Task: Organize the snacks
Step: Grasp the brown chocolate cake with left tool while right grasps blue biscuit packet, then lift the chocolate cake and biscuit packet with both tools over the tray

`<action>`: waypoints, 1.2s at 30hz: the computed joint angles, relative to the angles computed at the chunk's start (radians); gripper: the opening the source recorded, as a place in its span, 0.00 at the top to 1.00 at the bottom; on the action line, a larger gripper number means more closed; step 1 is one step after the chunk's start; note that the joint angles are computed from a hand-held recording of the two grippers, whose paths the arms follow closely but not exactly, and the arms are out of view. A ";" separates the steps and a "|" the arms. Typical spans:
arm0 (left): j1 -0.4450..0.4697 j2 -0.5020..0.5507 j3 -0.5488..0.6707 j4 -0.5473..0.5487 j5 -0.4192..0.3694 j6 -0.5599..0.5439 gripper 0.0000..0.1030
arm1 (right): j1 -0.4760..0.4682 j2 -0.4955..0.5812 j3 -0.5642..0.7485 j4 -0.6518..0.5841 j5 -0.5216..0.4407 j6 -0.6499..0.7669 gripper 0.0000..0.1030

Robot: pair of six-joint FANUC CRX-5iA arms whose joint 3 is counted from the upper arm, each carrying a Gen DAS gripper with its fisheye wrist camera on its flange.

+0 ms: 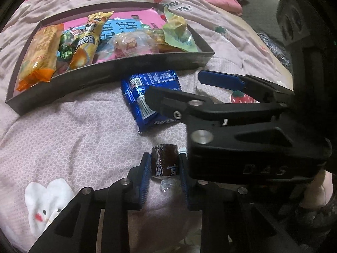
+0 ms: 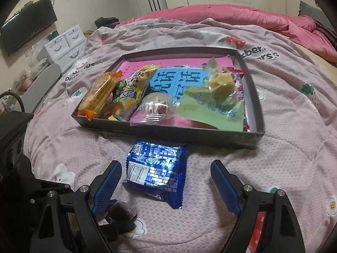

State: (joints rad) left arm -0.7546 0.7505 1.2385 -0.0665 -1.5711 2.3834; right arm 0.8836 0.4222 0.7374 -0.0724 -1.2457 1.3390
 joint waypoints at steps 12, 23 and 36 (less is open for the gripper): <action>0.012 -0.109 -0.167 -0.005 0.005 0.078 0.74 | 0.024 0.060 0.047 0.021 -0.041 0.002 0.17; 0.013 -0.155 -0.209 -0.070 -0.012 0.110 0.74 | 0.068 0.055 -0.019 0.144 0.015 0.034 0.30; -0.002 -0.215 -0.261 -0.118 0.026 0.126 0.74 | 0.008 -0.002 -0.027 0.003 0.024 0.021 0.41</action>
State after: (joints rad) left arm -0.7568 0.5352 0.9776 -0.1846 -1.5453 2.5095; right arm 0.8914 0.4198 0.7101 -0.0692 -1.2219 1.3599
